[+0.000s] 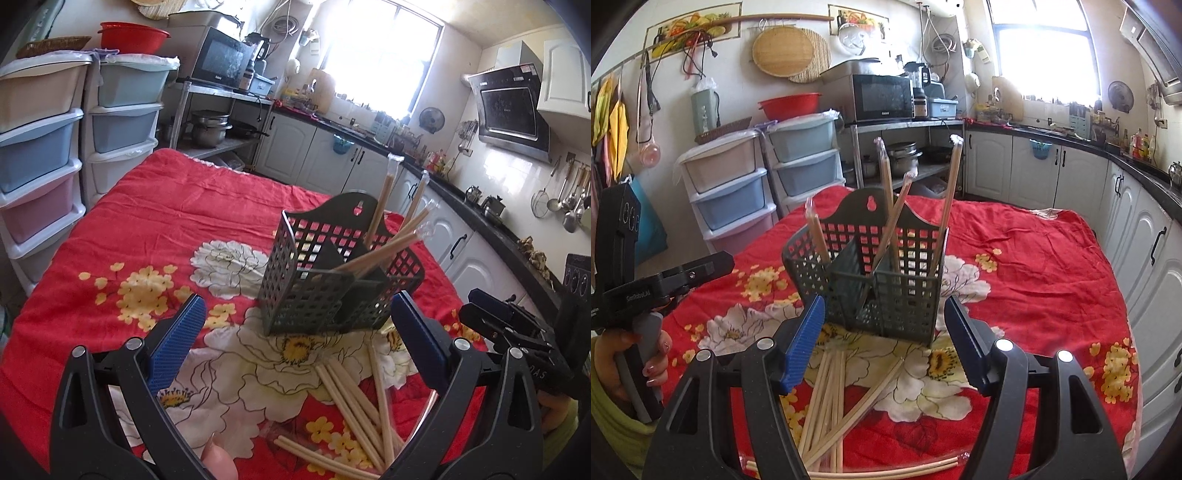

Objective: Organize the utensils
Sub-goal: 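Move both open grippers down to the chopsticks lying beside the caddy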

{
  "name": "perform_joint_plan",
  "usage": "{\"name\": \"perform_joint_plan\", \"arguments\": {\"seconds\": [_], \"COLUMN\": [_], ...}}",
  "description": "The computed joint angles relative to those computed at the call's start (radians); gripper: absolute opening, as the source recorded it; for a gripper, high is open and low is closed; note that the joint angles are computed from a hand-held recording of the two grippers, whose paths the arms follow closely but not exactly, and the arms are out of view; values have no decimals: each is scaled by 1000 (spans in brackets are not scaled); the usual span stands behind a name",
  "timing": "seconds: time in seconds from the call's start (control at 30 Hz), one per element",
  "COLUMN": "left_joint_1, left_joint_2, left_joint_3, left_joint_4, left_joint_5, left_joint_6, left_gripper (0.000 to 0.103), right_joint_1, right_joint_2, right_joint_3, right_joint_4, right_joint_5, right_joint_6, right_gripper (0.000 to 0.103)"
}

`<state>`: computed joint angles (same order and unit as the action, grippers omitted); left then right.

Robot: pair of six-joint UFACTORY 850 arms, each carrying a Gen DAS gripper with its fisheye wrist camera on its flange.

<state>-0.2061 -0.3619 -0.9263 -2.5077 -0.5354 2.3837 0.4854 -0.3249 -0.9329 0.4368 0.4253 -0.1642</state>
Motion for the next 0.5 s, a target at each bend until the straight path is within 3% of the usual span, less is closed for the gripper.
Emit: {"name": "perform_joint_plan", "arguments": {"seconds": [0.4, 0.5], "left_joint_1": [1, 3], "left_joint_2": [-54, -76], "left_joint_3": [-23, -37], "left_joint_4": [131, 197], "left_joint_5": [63, 74], "left_joint_6": [-131, -207], "left_gripper": [92, 78], "right_joint_1": [4, 1], "right_joint_2": [-60, -76], "right_joint_3": [-38, -49], "right_joint_4": [44, 60], "right_joint_5": [-83, -109], "right_joint_6": [-41, -55], "right_gripper": [65, 65]}}
